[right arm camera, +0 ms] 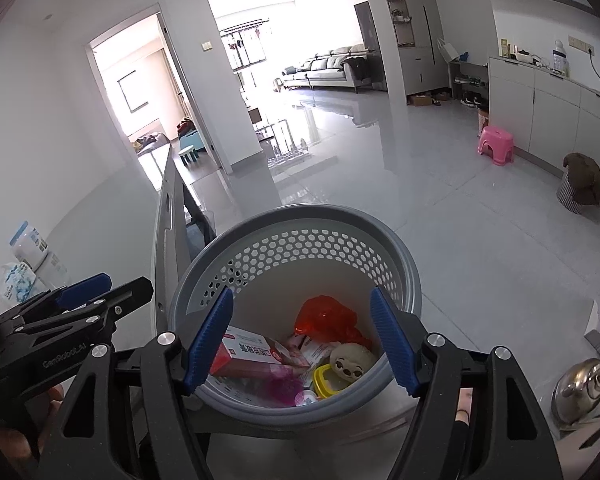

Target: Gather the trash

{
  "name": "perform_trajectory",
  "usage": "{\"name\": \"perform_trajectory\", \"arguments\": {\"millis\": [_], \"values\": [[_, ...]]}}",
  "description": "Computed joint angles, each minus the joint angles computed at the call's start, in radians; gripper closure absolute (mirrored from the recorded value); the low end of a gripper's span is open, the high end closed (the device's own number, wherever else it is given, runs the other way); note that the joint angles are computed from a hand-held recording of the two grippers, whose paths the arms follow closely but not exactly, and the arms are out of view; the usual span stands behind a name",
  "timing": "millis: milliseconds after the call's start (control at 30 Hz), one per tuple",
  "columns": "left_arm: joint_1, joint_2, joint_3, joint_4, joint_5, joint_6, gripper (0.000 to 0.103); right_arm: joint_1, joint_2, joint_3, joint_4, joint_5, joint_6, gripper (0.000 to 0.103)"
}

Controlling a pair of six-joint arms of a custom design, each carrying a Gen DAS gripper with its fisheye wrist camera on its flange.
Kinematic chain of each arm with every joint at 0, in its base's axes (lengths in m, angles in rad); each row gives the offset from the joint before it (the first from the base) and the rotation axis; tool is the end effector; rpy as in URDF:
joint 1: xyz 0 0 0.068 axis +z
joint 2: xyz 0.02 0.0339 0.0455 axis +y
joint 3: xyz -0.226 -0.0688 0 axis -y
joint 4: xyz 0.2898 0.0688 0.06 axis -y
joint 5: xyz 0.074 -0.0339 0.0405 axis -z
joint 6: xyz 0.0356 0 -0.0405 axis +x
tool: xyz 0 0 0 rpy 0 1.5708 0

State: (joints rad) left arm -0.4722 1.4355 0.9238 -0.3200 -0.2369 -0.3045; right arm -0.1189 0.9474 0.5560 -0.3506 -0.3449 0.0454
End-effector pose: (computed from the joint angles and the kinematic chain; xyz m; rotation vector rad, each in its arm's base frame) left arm 0.3108 -0.1494 0.1676 0.0897 2.3724 -0.0866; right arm 0.2577 -0.0187 0.1693 0.0130 2.2856 0.3599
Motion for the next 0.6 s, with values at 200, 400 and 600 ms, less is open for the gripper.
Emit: {"name": "perform_trajectory", "arguments": {"millis": [200, 400, 600], "values": [[-0.01, -0.041, -0.024, -0.002, -0.03, -0.002, 0.027, -0.002, -0.048, -0.014, -0.031, 0.005, -0.009, 0.032], [-0.007, -0.091, -0.057, -0.001, -0.053, 0.003, 0.016, 0.006, -0.098, -0.029, -0.044, 0.022, -0.001, 0.03], [-0.008, -0.12, -0.075, -0.002, -0.074, 0.003, 0.011, 0.013, -0.126, -0.037, -0.055, 0.034, 0.006, 0.026]]}}
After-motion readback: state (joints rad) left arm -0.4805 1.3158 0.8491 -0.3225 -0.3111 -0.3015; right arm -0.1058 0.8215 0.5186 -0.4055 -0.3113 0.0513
